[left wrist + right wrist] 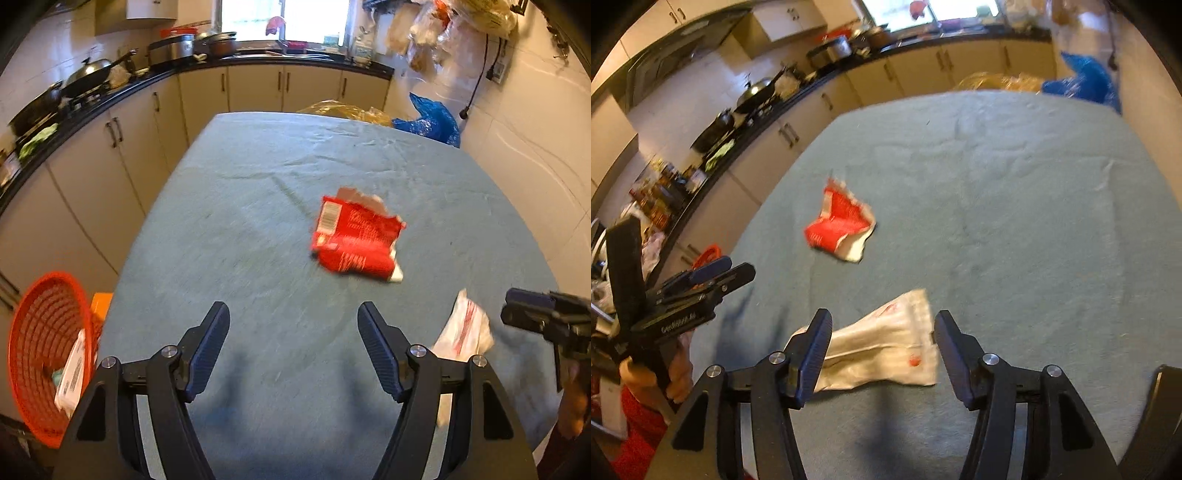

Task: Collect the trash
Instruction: 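Move both tools back over the table toward the red wrapper and white bag, then grasp the red snack wrapper with the left gripper while the right gripper grasps the white bag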

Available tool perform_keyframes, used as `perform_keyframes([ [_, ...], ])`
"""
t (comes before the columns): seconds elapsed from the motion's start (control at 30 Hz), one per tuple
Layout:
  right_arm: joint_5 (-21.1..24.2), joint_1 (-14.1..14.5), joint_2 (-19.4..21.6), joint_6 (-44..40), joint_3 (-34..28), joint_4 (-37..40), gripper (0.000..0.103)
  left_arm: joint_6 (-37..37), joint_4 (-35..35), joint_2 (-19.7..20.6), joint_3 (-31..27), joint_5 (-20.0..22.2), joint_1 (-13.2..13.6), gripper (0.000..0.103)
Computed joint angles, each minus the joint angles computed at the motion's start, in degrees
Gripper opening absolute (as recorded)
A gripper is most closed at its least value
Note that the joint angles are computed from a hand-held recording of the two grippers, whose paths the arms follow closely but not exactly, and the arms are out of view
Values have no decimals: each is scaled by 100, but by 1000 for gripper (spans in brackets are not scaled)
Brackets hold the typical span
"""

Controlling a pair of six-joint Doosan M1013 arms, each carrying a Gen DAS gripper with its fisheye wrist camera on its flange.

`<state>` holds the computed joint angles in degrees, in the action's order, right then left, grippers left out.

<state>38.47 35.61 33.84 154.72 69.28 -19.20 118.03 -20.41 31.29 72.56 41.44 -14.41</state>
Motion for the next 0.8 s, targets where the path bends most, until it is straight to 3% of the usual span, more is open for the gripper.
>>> perform_keyframes([
  [0.2,-458,-43,-79,636,252,-267,62,306,-233,580,-998,448,-161,71],
  [0.33,-805,-69,-139,1027,480,-383,62,1,-685,1191,-2026,1088,-105,71],
  [0.53,-1013,-125,-156,1085,621,-208,62,-678,-1571,2478,-4116,3190,8,71],
  [0.67,-1082,-132,-175,1048,672,-148,62,-347,-1699,2616,-4269,3775,-23,70],
  [0.8,-1138,-148,-182,1060,702,-119,62,669,-1695,2196,-3556,3697,0,70],
])
